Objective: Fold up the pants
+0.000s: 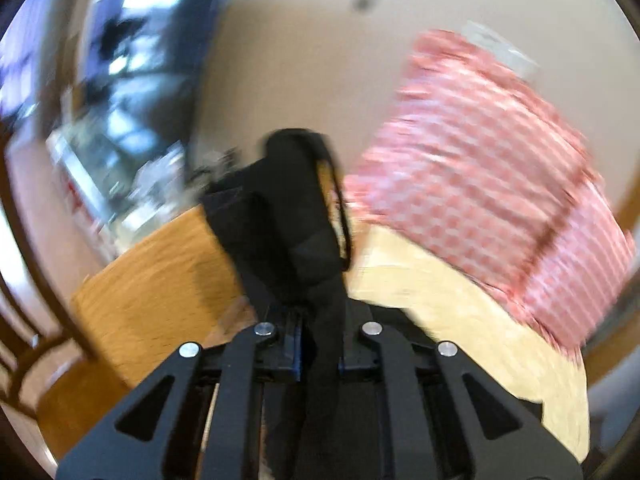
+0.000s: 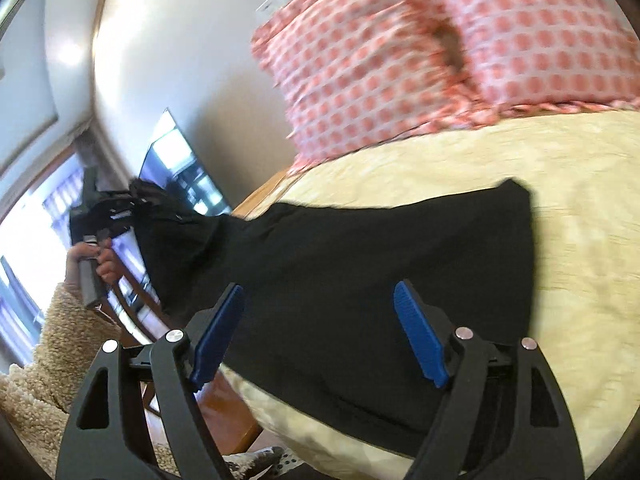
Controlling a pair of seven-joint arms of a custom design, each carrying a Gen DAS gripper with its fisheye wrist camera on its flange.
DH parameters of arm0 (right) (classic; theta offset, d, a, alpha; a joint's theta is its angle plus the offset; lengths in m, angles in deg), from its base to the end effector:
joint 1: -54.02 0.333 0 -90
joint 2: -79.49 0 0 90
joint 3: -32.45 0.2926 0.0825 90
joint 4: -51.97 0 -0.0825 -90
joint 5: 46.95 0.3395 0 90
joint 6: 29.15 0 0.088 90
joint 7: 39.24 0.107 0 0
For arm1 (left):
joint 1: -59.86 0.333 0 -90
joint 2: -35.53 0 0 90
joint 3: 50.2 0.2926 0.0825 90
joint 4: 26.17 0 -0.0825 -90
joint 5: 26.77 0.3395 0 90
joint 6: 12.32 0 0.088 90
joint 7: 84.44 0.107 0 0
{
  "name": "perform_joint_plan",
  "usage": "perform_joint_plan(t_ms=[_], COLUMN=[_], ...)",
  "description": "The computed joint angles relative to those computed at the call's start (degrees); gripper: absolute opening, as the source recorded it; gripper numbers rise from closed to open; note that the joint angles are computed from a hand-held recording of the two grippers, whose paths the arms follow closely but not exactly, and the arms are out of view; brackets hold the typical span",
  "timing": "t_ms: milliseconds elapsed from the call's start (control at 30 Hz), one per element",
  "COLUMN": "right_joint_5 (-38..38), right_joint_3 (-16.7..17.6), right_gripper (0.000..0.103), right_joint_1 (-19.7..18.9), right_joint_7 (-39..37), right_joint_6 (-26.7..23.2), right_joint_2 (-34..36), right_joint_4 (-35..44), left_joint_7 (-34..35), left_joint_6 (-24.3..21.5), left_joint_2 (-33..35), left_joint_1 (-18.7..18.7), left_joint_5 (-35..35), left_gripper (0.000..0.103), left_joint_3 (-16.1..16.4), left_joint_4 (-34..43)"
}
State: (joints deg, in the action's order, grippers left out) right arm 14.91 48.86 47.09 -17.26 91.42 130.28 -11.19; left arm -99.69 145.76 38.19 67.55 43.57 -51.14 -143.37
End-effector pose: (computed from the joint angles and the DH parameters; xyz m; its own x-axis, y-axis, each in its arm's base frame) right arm 0.7287 0.0868 0.3425 0.7239 -0.4439 -0.5281 -0.6404 -0.1478 -0.7537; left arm 0.5538 0.0261 0.4704 0.6702 -0.6801 0.2972 -0.2588 -0.5895 -0.7652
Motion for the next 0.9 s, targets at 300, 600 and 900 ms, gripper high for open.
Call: perform_joint_plan(t_ms=[300,600,900], right_joint_5=[1.7,-1.1,-0.6], right_joint_3=[-0.5,-0.9,0.4], right_gripper=[0.08,0.08,0.083], right_joint_1=[-3.7,-4.8,-5.8], right_joint_7=[4.6,9.8,8.2], right_joint_6=[4.8,7.7,10.6], right_joint_2=[2.9,5.9,4.4], right_joint_4=[3.0,6.3,3.7], left_joint_7=[23.5,60.2,59.7], left_joint_6=[6.5,5.3,12.4], left_joint_2=[17.6,35.3,30.0], left_joint_1=[-11.3,-6.0,-15.4], left_joint_5=[-4.9,-35.3,-35.1], left_gripper=[0.011,0.01,0.01], left_joint_3=[-5.6,-21.9,-10.9], left_joint_4=[23.9,30.2,28.5])
